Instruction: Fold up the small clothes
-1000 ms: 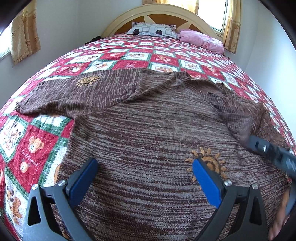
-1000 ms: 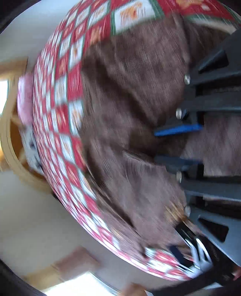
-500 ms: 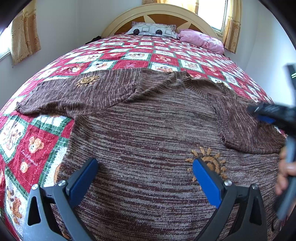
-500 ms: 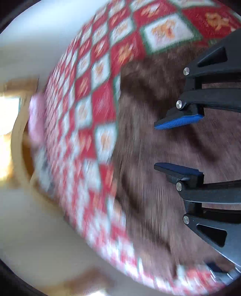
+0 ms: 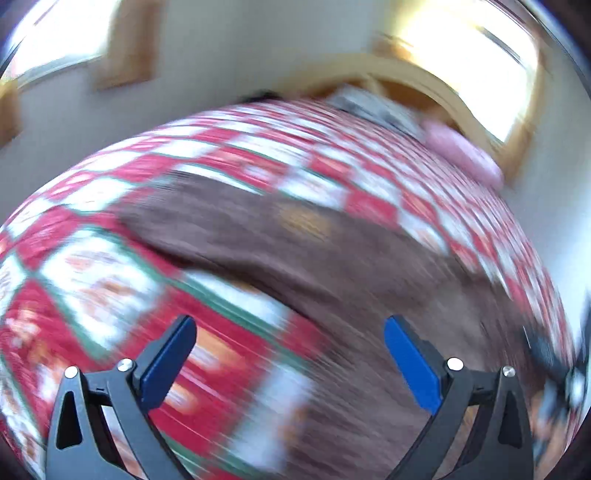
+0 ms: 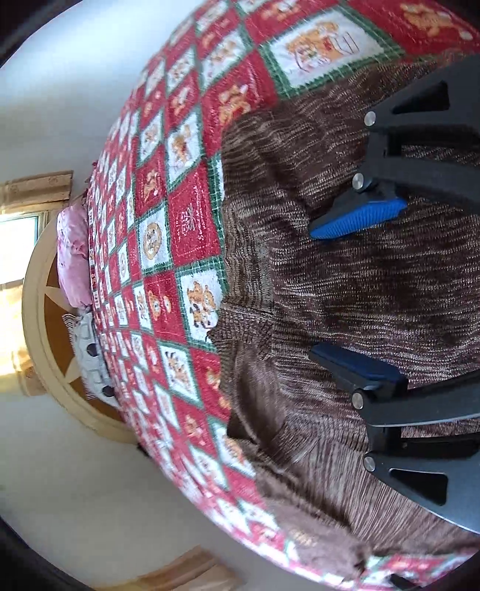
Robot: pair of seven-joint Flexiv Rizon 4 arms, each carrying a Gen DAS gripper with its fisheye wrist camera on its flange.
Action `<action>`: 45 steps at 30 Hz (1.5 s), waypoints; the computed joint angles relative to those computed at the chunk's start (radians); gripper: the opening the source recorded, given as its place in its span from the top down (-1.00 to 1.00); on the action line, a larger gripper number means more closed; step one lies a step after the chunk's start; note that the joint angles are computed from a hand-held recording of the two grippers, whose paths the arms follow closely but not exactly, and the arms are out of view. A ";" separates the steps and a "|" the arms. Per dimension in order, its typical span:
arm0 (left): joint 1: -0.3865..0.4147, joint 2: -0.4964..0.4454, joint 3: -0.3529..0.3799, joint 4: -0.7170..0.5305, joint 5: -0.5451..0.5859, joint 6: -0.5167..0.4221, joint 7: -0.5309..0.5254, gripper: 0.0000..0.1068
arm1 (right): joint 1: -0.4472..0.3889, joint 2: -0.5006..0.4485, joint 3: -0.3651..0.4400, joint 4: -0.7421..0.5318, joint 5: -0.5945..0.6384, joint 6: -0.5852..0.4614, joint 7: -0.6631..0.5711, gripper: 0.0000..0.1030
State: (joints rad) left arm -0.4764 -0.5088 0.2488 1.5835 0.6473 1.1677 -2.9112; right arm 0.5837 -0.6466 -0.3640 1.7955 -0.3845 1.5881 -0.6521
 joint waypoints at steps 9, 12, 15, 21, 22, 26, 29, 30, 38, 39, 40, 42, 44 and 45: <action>0.238 -0.051 -0.040 0.040 -0.212 0.029 0.057 -0.28 | 0.006 -0.008 -0.005 -0.015 -0.022 -0.023 0.008 -0.19; 0.193 -0.079 0.019 0.011 -0.209 0.048 0.042 -0.22 | -0.001 -0.008 0.003 -0.018 -0.024 -0.019 0.010 -0.19; 0.172 -0.097 0.057 0.014 -0.215 0.100 0.018 0.61 | -0.008 -0.009 0.010 -0.019 -0.026 -0.019 0.007 -0.19; 0.212 -0.101 0.044 0.073 -0.303 0.245 0.085 0.83 | -0.007 -0.007 0.008 -0.016 -0.034 -0.022 0.008 -0.19; 0.216 -0.100 0.037 0.069 -0.318 0.249 0.109 0.83 | -0.008 -0.008 0.010 -0.018 -0.034 -0.023 0.008 -0.19; 0.183 -0.116 0.051 0.011 -0.357 0.280 0.170 0.83 | -0.030 -0.006 0.034 -0.015 -0.026 0.001 -0.001 -0.19; 0.117 -0.140 0.074 -0.089 -0.351 0.280 0.248 0.83 | -0.007 -0.004 0.001 0.005 0.007 0.050 0.009 -0.19; 0.102 -0.146 0.066 -0.118 -0.351 0.282 0.286 0.83 | 0.024 -0.002 -0.039 0.024 0.027 0.084 0.019 -0.19; -0.061 -0.250 -0.003 -0.334 -0.344 0.243 0.594 0.83 | 0.199 0.077 -0.203 0.169 0.223 0.219 -0.023 -0.19; -0.076 -0.269 -0.003 -0.355 -0.346 0.230 0.624 0.83 | 0.200 0.094 -0.192 0.186 0.236 0.218 -0.035 -0.19; -0.096 -0.296 -0.012 -0.385 -0.351 0.198 0.658 0.83 | 0.210 0.103 -0.194 0.199 0.252 0.213 -0.045 -0.19; -0.093 -0.331 -0.052 -0.410 -0.386 0.156 0.708 0.83 | 0.203 0.119 -0.168 0.216 0.273 0.199 -0.069 -0.19; -0.105 -0.363 -0.057 -0.435 -0.409 0.107 0.728 0.83 | 0.159 0.133 -0.100 0.221 0.286 0.182 -0.094 -0.19; -0.109 -0.369 -0.057 -0.441 -0.412 0.085 0.740 0.83 | 0.137 0.136 -0.068 0.222 0.291 0.177 -0.103 -0.19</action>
